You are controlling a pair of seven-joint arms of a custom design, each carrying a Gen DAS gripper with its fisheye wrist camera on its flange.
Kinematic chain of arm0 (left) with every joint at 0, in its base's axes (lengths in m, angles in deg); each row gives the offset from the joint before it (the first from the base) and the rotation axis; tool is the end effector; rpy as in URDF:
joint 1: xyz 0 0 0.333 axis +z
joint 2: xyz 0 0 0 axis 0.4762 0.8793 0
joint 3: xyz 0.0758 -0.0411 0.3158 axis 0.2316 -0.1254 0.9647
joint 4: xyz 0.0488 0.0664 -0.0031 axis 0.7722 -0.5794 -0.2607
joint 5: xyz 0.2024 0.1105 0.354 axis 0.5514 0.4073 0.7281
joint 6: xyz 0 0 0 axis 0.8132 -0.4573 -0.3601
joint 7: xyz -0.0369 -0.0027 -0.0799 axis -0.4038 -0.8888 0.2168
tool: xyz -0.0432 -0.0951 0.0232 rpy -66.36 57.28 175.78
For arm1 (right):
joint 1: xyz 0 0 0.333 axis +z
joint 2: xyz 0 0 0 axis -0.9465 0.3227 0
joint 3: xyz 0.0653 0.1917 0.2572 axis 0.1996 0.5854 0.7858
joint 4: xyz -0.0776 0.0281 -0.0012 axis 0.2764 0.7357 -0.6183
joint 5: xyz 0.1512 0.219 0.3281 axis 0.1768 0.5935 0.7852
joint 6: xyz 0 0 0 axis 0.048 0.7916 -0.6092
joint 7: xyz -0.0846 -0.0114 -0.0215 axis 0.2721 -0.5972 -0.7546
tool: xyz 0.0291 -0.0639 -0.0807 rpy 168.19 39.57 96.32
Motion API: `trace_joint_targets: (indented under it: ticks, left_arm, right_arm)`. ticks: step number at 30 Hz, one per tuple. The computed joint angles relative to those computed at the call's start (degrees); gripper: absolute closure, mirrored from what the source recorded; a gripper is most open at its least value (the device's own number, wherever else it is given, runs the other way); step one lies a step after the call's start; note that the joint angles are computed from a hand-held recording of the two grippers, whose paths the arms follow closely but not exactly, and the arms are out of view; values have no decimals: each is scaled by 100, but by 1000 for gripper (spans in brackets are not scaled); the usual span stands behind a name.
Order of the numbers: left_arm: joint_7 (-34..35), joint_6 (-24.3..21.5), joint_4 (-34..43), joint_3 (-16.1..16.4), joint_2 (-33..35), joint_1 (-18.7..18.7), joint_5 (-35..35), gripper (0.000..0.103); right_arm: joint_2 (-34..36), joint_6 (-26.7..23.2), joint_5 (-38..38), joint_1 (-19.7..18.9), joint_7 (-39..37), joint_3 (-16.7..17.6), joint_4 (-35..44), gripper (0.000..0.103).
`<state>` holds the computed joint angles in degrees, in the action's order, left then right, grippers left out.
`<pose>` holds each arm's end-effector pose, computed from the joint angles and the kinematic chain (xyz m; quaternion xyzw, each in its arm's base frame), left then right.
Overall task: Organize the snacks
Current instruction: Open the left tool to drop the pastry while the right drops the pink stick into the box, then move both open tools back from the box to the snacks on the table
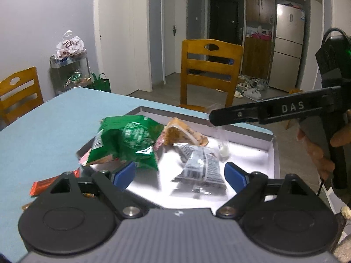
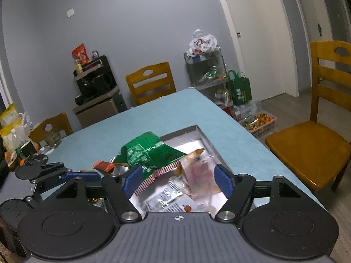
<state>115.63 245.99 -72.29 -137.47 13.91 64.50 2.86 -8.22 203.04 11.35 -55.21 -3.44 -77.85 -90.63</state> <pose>0.6692 -0.1678 0.4292 -0.4199 0.7751 -0.4157 0.2240 0.7091 0.2866 0.4322 -0.6745 0.5694 -0.1560 0.4433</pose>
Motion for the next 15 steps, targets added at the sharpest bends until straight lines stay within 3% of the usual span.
trace_joint_targets:
  ticks: [5, 15]
  left_arm:
    - [-144, 174, -323, -425, -78, 617, 78, 14]
    - [-1012, 587, -821, -703, -408, 1403, 586, 14]
  right_arm:
    - [-19, 54, -398, 603, 486, -666, 24, 16]
    - [18, -58, -886, 853, 941, -857, 217, 13]
